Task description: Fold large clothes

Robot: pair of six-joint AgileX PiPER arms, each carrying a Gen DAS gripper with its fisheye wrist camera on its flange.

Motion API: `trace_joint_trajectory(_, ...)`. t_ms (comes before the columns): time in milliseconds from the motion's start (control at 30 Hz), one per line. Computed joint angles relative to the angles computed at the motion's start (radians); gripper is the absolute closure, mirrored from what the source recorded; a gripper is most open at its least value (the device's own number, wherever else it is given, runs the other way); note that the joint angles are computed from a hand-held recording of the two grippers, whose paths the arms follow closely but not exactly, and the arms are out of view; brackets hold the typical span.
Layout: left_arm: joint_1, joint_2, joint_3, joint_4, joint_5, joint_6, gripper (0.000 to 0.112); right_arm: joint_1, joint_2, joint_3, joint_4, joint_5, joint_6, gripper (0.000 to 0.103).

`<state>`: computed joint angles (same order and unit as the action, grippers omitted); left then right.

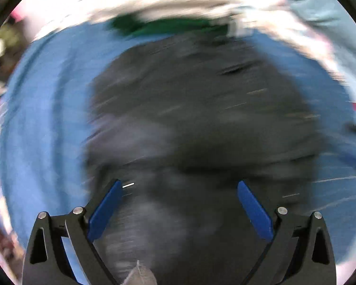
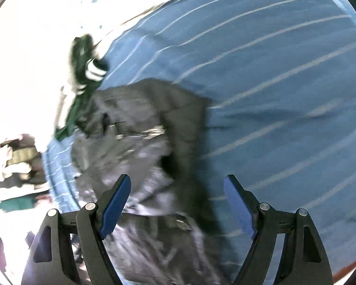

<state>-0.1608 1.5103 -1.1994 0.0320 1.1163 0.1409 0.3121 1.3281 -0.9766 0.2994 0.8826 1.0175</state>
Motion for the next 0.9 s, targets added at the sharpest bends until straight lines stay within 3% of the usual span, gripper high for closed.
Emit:
trace_joint_trajectory(100,0.101,0.063,0.102,0.201,-0.091,-0.113,0.013,0.009,0.189,-0.083,0.086,-0.038,-0.146,0.021)
trace_joint_trajectory(133,0.134,0.087,0.124,0.254,-0.109,-0.156,0.013,0.043,0.267,-0.153,0.055,-0.006,-0.160,0.027)
trace_joint_trajectory(200,0.186,0.117,0.148,0.306,-0.128,-0.210,0.013,0.099,0.380,-0.270,-0.076,0.125,-0.131,0.086)
trace_joint_trajectory(233,0.210,0.116,0.164,0.323,-0.144,-0.218,0.013,0.108,0.388,-0.274,-0.096,0.144,-0.079,0.088)
trace_joint_trajectory(300,0.224,0.121,0.180,0.358,-0.176,-0.241,0.011,0.089,0.336,-0.207,-0.068,0.099,-0.029,0.088)
trace_joint_trajectory(400,0.221,0.152,0.161,0.355,-0.186,-0.247,0.011,0.131,0.259,-0.212,-0.113,0.108,0.005,0.082)
trace_joint_trajectory(467,0.201,0.161,0.172,0.389,-0.218,-0.269,0.010,0.176,0.217,-0.236,-0.177,0.185,0.069,0.057)
trace_joint_trajectory(533,0.180,0.166,0.189,0.438,-0.262,-0.301,0.009,0.228,0.182,-0.233,-0.204,0.222,0.118,0.042)
trace_joint_trajectory(633,0.199,0.178,0.168,0.432,-0.290,-0.272,0.009,0.269,0.206,-0.196,-0.139,0.234,0.095,0.041)
trace_joint_trajectory(733,0.235,0.208,0.124,0.366,-0.276,-0.204,0.009,0.258,0.251,-0.087,-0.002,0.123,0.021,0.041)
trace_joint_trajectory(800,0.241,0.203,0.120,0.350,-0.269,-0.184,0.009,0.265,0.275,-0.047,0.049,0.052,0.013,0.055)
trace_joint_trajectory(833,0.235,0.194,0.127,0.358,-0.269,-0.185,0.009,0.279,0.297,-0.057,0.014,0.077,0.029,0.092)
trace_joint_trajectory(900,0.222,0.177,0.139,0.361,-0.265,-0.172,0.009,0.278,0.227,0.017,-0.033,0.053,0.169,0.095)
